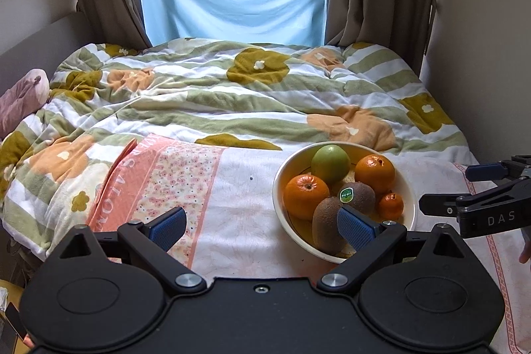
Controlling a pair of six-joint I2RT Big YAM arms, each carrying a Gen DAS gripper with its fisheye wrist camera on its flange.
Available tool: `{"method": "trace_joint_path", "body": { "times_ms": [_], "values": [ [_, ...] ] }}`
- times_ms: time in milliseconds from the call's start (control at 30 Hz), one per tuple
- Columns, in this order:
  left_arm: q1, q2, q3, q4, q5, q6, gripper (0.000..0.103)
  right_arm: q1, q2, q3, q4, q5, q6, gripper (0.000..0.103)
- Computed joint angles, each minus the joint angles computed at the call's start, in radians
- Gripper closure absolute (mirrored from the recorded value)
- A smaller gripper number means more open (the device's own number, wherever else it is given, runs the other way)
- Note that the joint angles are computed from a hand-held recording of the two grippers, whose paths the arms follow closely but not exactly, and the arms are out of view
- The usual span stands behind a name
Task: Organize fruits
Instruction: 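Open both tools and move them back toward the loose fruits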
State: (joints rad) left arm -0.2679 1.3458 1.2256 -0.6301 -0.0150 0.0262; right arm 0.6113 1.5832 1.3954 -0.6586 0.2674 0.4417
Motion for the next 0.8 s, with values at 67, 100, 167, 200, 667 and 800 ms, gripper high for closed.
{"method": "trace_joint_path", "body": {
  "times_ms": [67,100,167,200,667,800],
  "values": [
    [0.011,-0.013,-0.002,0.001,0.022,0.019,0.003,0.015,-0.024,-0.008,-0.018,0.02,0.042,0.0],
    [0.02,-0.02,-0.004,0.0,0.042,0.029,0.003,0.024,-0.035,-0.012,-0.026,0.035,0.066,0.0],
    [0.037,-0.031,-0.008,-0.001,0.081,0.05,0.003,0.048,-0.055,-0.021,-0.042,0.086,0.12,0.0],
    [0.045,-0.038,-0.012,0.0,0.1,0.064,0.003,0.062,-0.064,-0.024,-0.052,0.114,0.145,0.0],
    [0.13,-0.049,-0.043,-0.037,0.318,0.31,0.004,0.239,-0.04,0.003,-0.263,0.369,0.527,0.0],
    [0.149,-0.028,-0.056,-0.051,0.387,0.395,0.004,0.282,-0.002,0.014,-0.321,0.397,0.658,0.0]
  ]
}}
